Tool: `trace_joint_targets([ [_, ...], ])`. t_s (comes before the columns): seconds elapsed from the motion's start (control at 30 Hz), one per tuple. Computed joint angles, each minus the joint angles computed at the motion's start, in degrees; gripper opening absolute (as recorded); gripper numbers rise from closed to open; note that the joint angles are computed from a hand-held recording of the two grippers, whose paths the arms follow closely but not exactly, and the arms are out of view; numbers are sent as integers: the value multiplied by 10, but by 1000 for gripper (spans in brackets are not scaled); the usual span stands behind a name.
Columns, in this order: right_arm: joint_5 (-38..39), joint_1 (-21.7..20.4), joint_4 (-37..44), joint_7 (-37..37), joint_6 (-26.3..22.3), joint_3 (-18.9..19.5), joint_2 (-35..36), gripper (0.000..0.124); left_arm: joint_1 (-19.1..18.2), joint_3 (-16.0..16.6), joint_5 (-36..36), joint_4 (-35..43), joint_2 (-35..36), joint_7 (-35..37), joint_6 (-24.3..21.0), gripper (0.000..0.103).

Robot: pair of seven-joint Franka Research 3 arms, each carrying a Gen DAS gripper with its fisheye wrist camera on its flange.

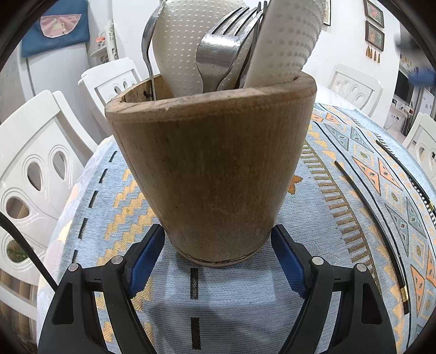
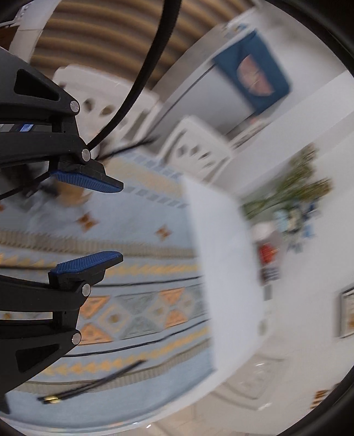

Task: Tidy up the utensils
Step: 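Move the right gripper back over the black chopsticks, then grasp one black chopstick with the right gripper and lift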

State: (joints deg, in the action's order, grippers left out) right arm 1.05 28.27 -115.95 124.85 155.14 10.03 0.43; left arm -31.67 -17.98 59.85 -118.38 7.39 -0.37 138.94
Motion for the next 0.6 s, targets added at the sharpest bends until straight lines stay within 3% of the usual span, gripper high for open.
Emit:
trace_joint_targets([
  [0.1,-5,4,7,2,-62,0,26,43,0,0,0,0,0,0,0,79],
  [0.33,2,15,21,-16,-122,-9,73,25,0,0,0,1,1,0,0,80],
  [0.6,33,12,49,-48,-179,-15,112,25,0,1,0,0,1,0,1,80],
])
